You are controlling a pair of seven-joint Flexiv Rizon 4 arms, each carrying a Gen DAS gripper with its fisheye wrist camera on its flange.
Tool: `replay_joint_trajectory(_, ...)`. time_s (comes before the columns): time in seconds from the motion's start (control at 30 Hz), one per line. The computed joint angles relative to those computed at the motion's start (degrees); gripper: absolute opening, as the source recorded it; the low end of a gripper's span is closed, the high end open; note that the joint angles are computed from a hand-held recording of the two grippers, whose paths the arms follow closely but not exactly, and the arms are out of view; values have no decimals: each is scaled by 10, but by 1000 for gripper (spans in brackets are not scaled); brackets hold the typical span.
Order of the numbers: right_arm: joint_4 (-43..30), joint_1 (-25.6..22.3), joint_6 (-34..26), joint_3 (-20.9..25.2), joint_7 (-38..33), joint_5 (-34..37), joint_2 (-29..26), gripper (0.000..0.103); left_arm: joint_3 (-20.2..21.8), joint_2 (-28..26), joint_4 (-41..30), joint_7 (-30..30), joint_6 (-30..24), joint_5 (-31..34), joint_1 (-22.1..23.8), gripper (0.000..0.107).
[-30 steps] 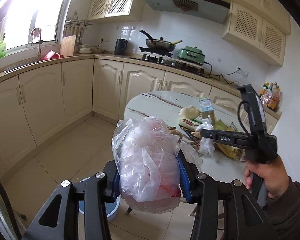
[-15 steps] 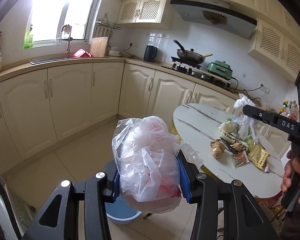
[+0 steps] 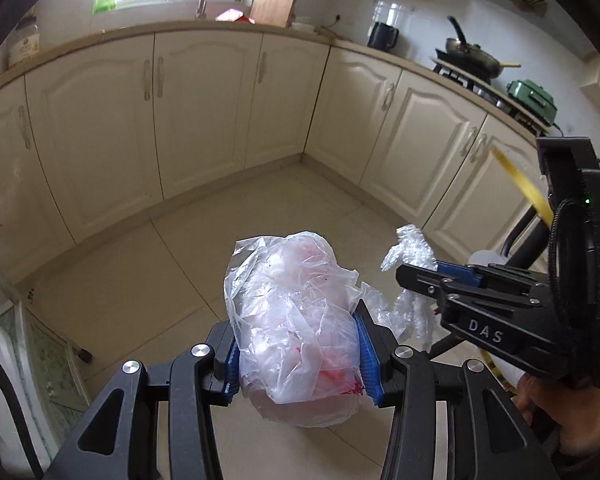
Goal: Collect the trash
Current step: 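Carry the plastic bag to the blue bucket while the right gripper grasps crumpled plastic wrap, then open both grippers over the blue bucket to drop the plastic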
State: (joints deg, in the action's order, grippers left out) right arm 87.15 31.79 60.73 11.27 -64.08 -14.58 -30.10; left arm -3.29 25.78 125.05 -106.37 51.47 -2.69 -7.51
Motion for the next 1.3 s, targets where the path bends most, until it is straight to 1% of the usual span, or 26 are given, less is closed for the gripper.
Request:
replay_joint_trajectory(0.07,-28,-12,-24,9,-12,22,-41,22,0,-59,2,12,32,-24,-10,43)
replay_joint_trajectory(0.1,-35,-16,-25,10,-17,31,-56,23,4,-82,0,21,41,-34,-13,43)
replay_joint_trajectory(0.17,-65,-25,-48,14,-27,47,-91,23,4,-138,-6,37,66,-62,-23,43)
replay_joint_trajectory(0.23,-87,-35,-52,16,-33,65,-119,27,-1,-193,-24,43,74,-79,-26,43)
replay_joint_trajectory(0.27,-98,-39,-59,16,-35,72,-130,28,0,-212,-31,48,78,-89,-28,44)
replay_joint_trajectory(0.33,-116,-50,-66,17,-42,87,-149,31,-7,-255,-60,37,72,-78,-28,45)
replay_joint_trajectory(0.4,-129,-54,-76,14,-43,94,-161,39,-9,-293,-87,34,69,-74,-30,48)
replay_joint_trajectory(0.43,-132,-56,-76,11,-45,96,-165,45,-8,-305,-94,32,71,-75,-33,52)
replay_joint_trajectory(0.47,-134,-58,-74,11,-48,98,-168,46,-8,-320,-107,23,69,-67,-35,55)
replay_joint_trajectory(0.57,-139,-62,-76,12,-53,106,-174,48,-7,-359,-148,24,43,-62,-38,58)
replay_joint_trajectory(0.6,-140,-65,-77,13,-57,109,-175,49,-5,-367,-159,29,35,-64,-36,65)
replay_joint_trajectory(0.67,-140,-65,-78,11,-53,113,-174,49,3,-385,-192,7,16,-36,-44,67)
replay_joint_trajectory(0.73,-133,-60,-72,8,-47,112,-169,50,8,-390,-200,-1,18,-23,-48,67)
replay_joint_trajectory(0.83,-123,-60,-64,9,-47,113,-157,55,24,-369,-205,-62,4,29,-64,67)
replay_joint_trajectory(0.87,-117,-56,-59,7,-45,110,-151,56,27,-361,-210,-85,-4,51,-69,67)
replay_joint_trajectory(0.9,-113,-53,-54,7,-42,108,-144,56,34,-339,-201,-108,-14,78,-73,67)
replay_joint_trajectory(0.97,-107,-51,-53,13,-46,106,-133,59,37,-310,-212,-165,-42,144,-77,67)
replay_joint_trajectory(1.0,-104,-50,-52,19,-50,107,-124,60,34,-297,-222,-196,-67,178,-77,69)
replay_joint_trajectory(1.03,-101,-50,-49,27,-57,111,-116,62,30,-279,-234,-229,-97,216,-78,69)
replay_joint_trajectory(1.07,-98,-50,-49,36,-68,115,-107,62,23,-261,-236,-254,-112,244,-77,70)
replay_joint_trajectory(1.1,-94,-46,-48,38,-74,113,-97,63,14,-248,-241,-272,-128,266,-75,73)
replay_joint_trajectory(1.13,-86,-39,-44,39,-81,109,-84,63,3,-231,-252,-292,-157,295,-73,75)
replay_joint_trajectory(1.2,-66,-26,-27,40,-91,101,-53,63,-18,-206,-264,-312,-184,324,-68,75)
replay_joint_trajectory(1.27,-35,-9,0,31,-87,83,-15,71,-45,-181,-282,-332,-215,360,-66,78)
replay_joint_trajectory(1.3,-11,5,23,18,-73,64,10,72,-62,-174,-295,-340,-234,376,-65,80)
